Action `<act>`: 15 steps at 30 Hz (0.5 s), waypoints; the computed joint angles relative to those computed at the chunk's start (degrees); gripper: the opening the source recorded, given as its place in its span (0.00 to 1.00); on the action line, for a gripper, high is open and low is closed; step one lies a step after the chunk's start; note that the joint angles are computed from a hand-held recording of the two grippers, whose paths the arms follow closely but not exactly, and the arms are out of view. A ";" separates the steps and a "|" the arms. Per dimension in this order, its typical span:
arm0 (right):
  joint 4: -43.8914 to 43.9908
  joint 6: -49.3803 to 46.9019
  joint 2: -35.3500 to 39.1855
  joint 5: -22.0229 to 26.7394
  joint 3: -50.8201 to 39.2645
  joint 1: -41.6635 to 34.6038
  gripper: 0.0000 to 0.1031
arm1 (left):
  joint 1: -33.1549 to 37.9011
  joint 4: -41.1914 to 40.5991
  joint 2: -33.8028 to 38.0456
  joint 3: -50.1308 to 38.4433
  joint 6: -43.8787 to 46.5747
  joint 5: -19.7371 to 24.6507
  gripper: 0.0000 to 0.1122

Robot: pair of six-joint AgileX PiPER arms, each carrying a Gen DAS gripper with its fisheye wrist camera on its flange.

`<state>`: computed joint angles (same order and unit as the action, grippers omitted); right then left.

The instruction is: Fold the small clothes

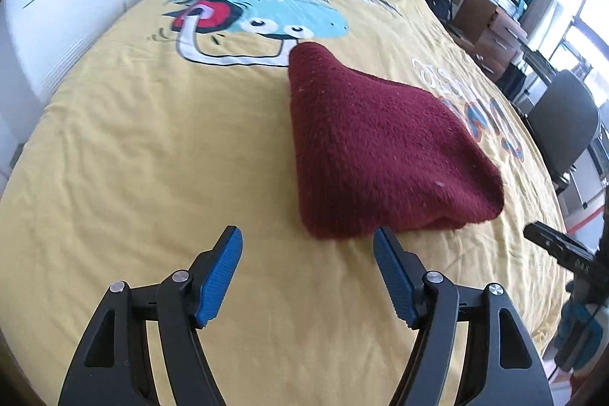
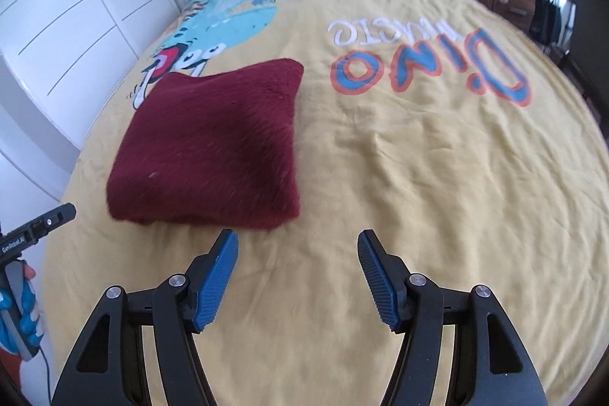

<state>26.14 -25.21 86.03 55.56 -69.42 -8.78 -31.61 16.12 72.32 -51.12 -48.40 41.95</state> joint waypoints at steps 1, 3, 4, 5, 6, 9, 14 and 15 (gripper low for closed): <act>-0.49 -0.07 -2.74 -0.29 1.96 0.02 0.66 | -1.73 2.15 -1.61 1.08 -3.33 0.68 0.60; -1.86 0.20 -8.88 -0.76 5.98 0.26 0.69 | -5.05 5.85 -4.25 2.37 -8.96 3.01 0.60; -2.32 0.29 -11.87 -0.82 7.86 0.19 0.70 | -6.54 7.04 -5.51 2.96 -11.19 4.14 0.61; -2.81 0.80 -13.67 -1.43 9.12 0.64 0.73 | -8.22 8.23 -6.92 3.71 -13.70 5.38 0.63; -3.41 1.28 -15.77 -1.93 10.55 1.01 0.76 | -10.08 9.70 -8.31 4.47 -16.37 6.73 0.67; -5.65 3.41 -23.30 -1.66 14.55 1.77 0.78 | -17.42 14.42 -11.53 5.70 -23.93 12.78 0.72; -11.48 9.37 -32.25 -0.68 18.02 5.49 0.84 | -29.24 19.40 -14.42 7.54 -34.62 21.67 0.81; -12.29 10.31 -33.59 -0.24 18.31 6.02 0.88 | -30.99 20.11 -14.68 7.85 -36.16 23.14 0.81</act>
<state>13.85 -14.91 52.44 55.32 -51.11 -2.75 -62.60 36.23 57.64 -43.28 -84.56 65.09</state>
